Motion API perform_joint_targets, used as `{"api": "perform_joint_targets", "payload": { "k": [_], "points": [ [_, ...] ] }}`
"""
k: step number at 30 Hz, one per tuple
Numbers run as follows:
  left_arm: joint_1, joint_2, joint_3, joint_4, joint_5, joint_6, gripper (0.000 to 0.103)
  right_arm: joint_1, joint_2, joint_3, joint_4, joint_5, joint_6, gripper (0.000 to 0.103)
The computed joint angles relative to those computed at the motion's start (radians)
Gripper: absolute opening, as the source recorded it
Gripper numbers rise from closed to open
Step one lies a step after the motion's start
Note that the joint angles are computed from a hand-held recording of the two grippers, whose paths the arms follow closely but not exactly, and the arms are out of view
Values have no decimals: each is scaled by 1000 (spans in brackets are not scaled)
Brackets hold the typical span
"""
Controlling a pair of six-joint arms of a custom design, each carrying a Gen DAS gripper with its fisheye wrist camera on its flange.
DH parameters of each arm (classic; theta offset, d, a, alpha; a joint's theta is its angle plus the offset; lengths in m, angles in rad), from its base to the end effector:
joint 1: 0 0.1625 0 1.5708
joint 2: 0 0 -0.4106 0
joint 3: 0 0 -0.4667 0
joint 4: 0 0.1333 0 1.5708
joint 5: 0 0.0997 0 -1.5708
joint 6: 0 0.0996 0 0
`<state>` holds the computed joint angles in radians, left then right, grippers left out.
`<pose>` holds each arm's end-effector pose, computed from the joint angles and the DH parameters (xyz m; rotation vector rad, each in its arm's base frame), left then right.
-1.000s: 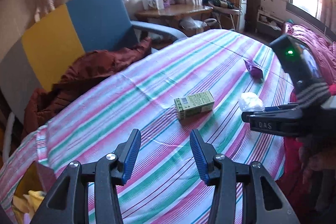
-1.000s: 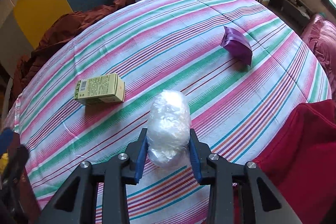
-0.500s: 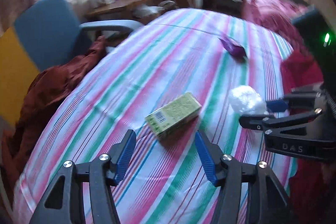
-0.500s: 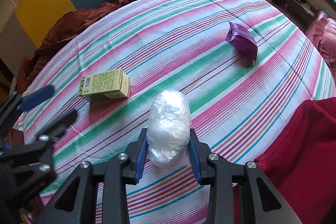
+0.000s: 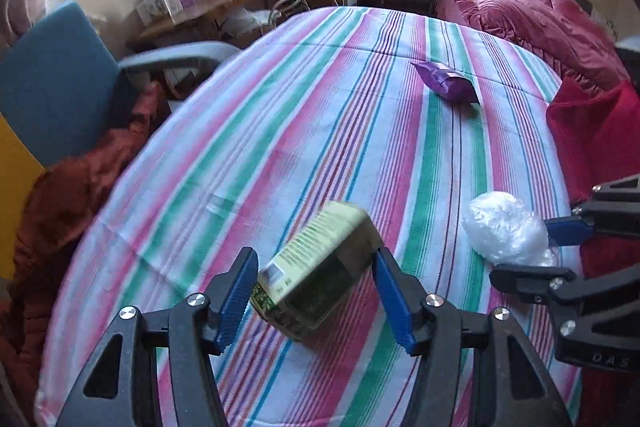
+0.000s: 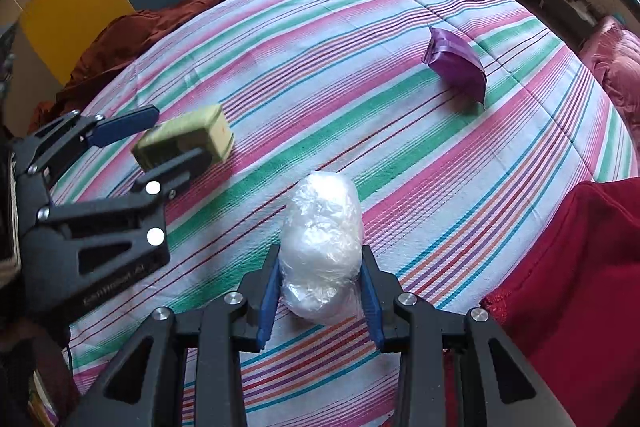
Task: Organize objects
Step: 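Grasp the plastic-wrapped white bundle with right while left grasps the green oil box, then carry the green oil box with left while right carries the plastic bundle to the tray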
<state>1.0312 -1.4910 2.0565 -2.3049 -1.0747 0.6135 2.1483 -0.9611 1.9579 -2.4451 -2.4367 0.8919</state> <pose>-0.1223 -0.5559 0.2521 1.3883 2.2384 -0.1977 0.3645 -0.4542 0.0310 -0.3020 -2.3306 0.6210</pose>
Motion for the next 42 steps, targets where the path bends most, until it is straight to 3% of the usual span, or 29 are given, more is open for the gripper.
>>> {"api": "perform_joint_targets", "payload": {
  "k": [2, 4, 7, 14, 23, 26, 28, 30, 34, 42],
  "points": [
    [13, 9, -8, 36, -4, -24, 58, 0, 2, -4, 12, -3, 3, 37],
    [22, 8, -6, 49, -12, -41, 50, 1, 0, -3, 18, -9, 8, 37],
    [42, -5, -17, 74, -63, -103, 50, 2, -4, -1, 24, -11, 12, 37],
    [54, -37, -17, 63, -85, -171, 51, 8, -10, 8, 7, -12, 6, 37],
    [28, 37, -26, 11, -24, -224, 52, 11, 3, -4, 45, -24, 20, 37],
    [26, 35, -12, -20, -5, -247, 35, 6, 14, -14, 52, -29, 15, 37],
    [37, 21, -14, -6, -19, -279, 31, 4, 20, -21, 64, -40, 3, 37],
    [47, -9, -4, 2, -13, -330, 31, 6, 34, -35, 75, -49, -18, 36],
    [51, -117, 66, 9, 63, -424, 30, 11, 51, -38, 11, -21, -116, 36],
    [17, -375, 228, 69, 250, -594, 30, 38, 123, -74, -142, 97, -400, 36]
  ]
}}
